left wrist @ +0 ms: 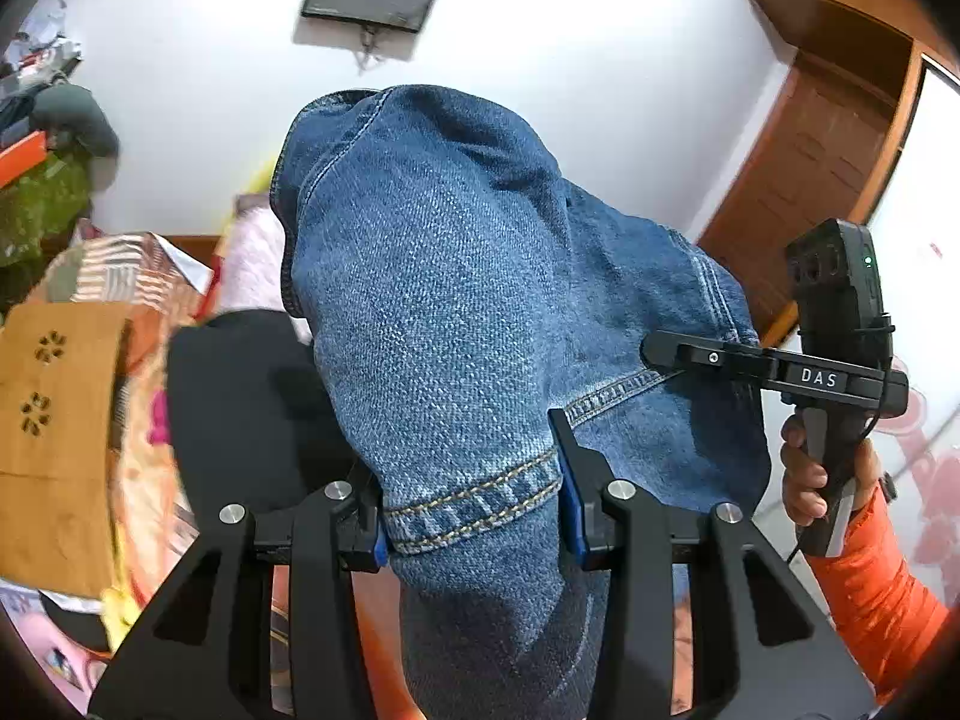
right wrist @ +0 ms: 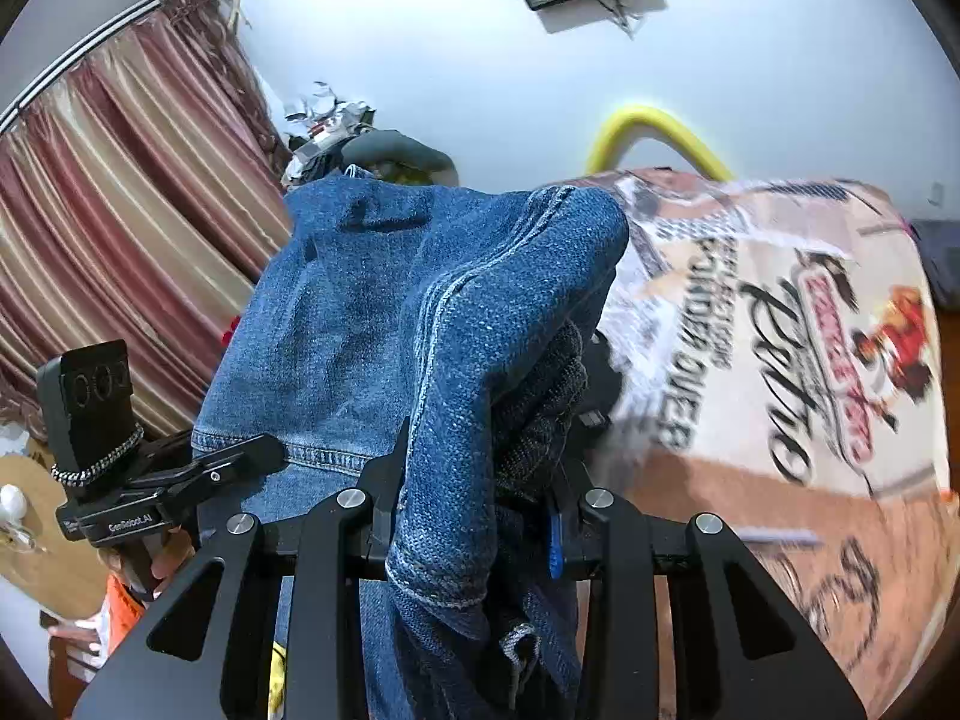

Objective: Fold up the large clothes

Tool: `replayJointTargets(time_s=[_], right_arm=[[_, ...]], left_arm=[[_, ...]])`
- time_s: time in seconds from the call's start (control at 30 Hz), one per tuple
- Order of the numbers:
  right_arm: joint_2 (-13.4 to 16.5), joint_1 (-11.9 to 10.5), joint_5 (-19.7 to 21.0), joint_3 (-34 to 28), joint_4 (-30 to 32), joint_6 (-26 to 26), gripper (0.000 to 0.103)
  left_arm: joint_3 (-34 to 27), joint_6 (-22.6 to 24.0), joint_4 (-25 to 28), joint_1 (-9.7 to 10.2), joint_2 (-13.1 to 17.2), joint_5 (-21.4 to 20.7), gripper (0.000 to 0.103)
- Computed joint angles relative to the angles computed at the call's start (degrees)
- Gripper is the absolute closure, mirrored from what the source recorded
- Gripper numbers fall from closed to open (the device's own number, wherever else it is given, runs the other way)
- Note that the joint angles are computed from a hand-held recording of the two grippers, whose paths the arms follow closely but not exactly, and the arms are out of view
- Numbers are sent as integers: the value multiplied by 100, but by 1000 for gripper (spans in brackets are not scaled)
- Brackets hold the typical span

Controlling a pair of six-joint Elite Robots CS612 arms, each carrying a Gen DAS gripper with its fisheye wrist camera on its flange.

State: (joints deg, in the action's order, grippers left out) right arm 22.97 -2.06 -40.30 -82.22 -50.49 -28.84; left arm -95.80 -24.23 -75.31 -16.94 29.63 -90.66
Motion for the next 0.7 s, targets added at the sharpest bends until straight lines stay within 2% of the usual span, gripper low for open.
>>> replayJointTargets(time_s=[0.23,0.37,0.53,0.6,0.7], right_arm=[[-87,378,-37,667,-785,367,73],[-126,629,-456,1107,-1249,603,73],[-215,908,-1114,1803,-1709,826,73],[-245,979,-1385,2058,-1881,880,73],[-336,972,-1422,2407,-1748,1171,70]], left_arm=[[269,308,-145,374,-13,169,61],[523,341,-199,559,41,229,61],[947,423,6,682,106,527,61],[1102,228,29,795,153,312,60],[1222,-120,-38,981,258,-132,55]])
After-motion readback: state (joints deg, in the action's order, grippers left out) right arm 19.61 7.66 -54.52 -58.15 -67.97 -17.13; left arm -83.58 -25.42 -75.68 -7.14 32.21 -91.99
